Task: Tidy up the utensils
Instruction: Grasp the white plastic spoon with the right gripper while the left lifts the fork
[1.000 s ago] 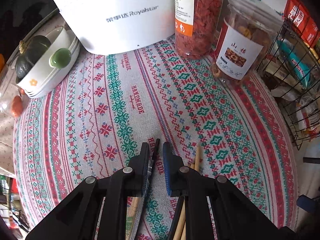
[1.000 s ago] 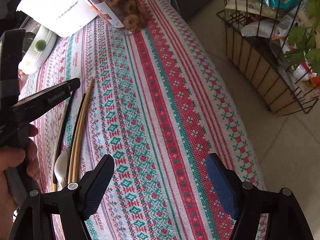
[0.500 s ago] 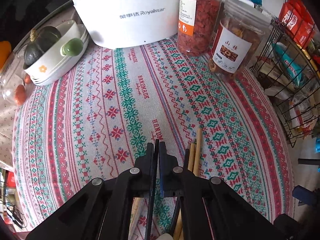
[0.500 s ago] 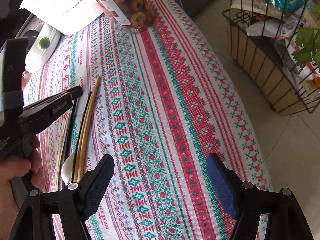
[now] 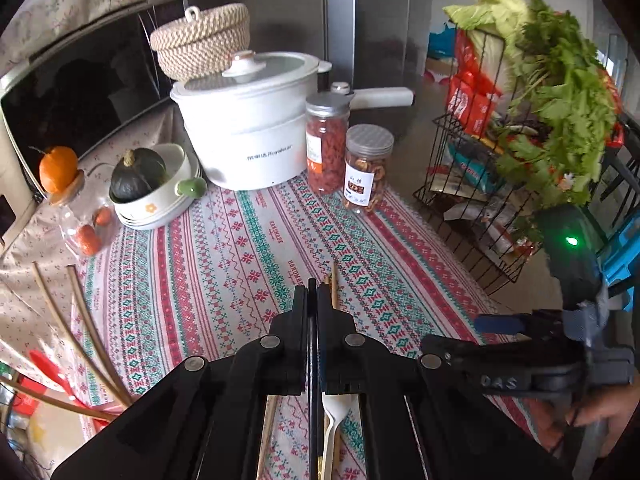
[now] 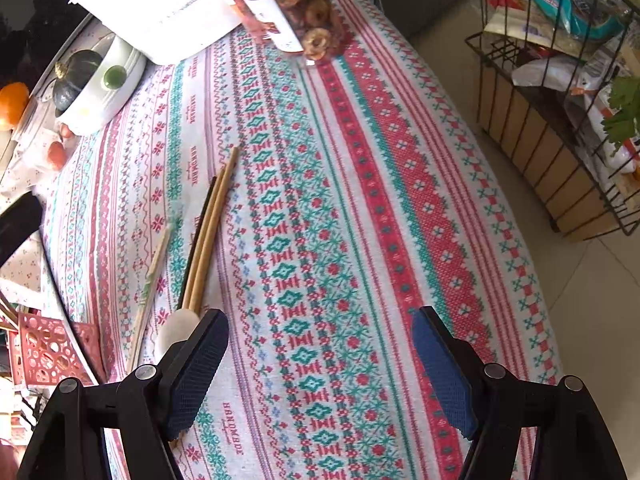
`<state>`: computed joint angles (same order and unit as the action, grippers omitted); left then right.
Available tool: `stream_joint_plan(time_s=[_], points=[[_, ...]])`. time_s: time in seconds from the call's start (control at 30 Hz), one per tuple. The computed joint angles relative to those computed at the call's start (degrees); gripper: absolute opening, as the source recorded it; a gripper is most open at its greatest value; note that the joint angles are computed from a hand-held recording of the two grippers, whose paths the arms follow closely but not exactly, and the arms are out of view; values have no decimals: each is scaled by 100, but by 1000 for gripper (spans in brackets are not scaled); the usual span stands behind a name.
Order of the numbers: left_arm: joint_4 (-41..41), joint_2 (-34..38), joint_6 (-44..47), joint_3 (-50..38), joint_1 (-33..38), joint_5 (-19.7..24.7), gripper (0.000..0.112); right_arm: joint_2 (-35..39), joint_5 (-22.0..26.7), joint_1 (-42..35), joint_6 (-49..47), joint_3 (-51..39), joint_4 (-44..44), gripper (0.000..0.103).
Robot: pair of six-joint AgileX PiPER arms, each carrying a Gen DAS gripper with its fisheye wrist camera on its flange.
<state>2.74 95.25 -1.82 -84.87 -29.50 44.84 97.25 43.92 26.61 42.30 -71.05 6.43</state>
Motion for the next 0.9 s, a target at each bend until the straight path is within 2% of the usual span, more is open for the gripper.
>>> stream_joint_plan(time_s=[0.2,0.43,0.63,0.73,0.8,0.9], points=[[-760,-1383,809,985,540,-177,4,151,-9,121,77,-207,-88,80],[-2218,-2543,2241,1743,1769,160,4,578,83,217,80,-603,-9,79],[-3438,-3017,3523,2194,2802,456,4,991,71,377,-416,-975,745,68],[-3832,-3049,3874,2154,3229,835,4,1271,49,430,-851,-1190,1408,67],[-3967,-3110,4061,2178,3396,933,3,1482,118,502,-921,-1413,1526,65],[-4152,-3142,4322,2186,3661,1089,3,1792,291,617,-761,-1782,1408,54]])
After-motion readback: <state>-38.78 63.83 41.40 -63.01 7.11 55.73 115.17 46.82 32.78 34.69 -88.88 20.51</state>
